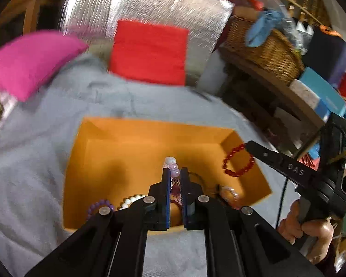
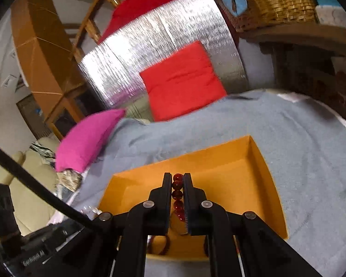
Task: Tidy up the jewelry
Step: 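Lower both bracelets into the box and open both grippers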
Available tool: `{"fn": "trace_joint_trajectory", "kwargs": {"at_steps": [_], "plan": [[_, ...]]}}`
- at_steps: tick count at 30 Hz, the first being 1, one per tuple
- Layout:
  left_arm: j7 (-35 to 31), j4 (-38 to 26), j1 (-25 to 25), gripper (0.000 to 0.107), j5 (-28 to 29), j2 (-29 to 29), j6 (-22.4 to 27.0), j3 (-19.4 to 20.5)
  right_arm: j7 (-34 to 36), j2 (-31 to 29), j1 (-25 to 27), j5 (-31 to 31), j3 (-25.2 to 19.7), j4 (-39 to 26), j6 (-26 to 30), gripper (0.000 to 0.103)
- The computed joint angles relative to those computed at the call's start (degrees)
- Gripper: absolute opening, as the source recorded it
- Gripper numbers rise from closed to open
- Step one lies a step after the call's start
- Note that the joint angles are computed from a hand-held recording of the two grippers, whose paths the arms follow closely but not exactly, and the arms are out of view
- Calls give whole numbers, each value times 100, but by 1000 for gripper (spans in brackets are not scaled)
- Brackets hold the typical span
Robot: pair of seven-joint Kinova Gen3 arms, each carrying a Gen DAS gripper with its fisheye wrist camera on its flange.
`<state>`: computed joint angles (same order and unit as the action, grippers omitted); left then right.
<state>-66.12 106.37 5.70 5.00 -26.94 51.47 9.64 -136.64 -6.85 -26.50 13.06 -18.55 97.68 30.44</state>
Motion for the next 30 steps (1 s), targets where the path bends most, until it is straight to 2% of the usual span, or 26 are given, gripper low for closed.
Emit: {"fn": "trace_joint_trajectory", "kwargs": {"at_steps": [3, 6, 12, 16, 19, 21, 23, 25, 26, 28, 29, 30], "plan": [[41, 77, -65, 8, 47, 256, -81, -151, -2, 421, 103, 127, -92, -298, 304, 10], [5, 70, -63, 8, 59, 465, -118, -229, 266, 625, -169, -243, 301, -412, 359, 10], [-97, 81, -4, 8, 56, 683, -76, -287, 335, 820, -360, -287, 460, -510, 329, 10], [26, 9, -41, 8, -89, 807, 6, -135, 401, 955, -425, -424, 538, -571, 331, 10], [214, -51, -66, 9, -248, 885, 129, -9, 186, 1032, -517, -277, 594, -659, 475, 10], [358, -131, -85, 16, -392, 974, 260, 75, -49, 1029, -594, -56, 624, -669, 559, 11], [681, -255, -152, 54, -703, 1042, 451, 283, -417, 1005, -675, 283, 644, -648, 633, 11], [1071, -246, -203, 63, -1058, 882, 417, 506, -586, 1011, -705, 431, 646, -714, 843, 14], [1143, -262, -173, 65, -1145, 836, 436, 536, -616, 999, -677, 463, 618, -715, 872, 19], [1372, -380, -197, 72, -1376, 761, 648, 725, -805, 931, -731, 671, 626, -692, 980, 32], [1542, -427, -235, 74, -1513, 728, 747, 853, -882, 871, -732, 748, 610, -649, 984, 42], [1696, -469, -262, 74, -1634, 696, 847, 967, -982, 799, -729, 840, 585, -586, 941, 48]]}}
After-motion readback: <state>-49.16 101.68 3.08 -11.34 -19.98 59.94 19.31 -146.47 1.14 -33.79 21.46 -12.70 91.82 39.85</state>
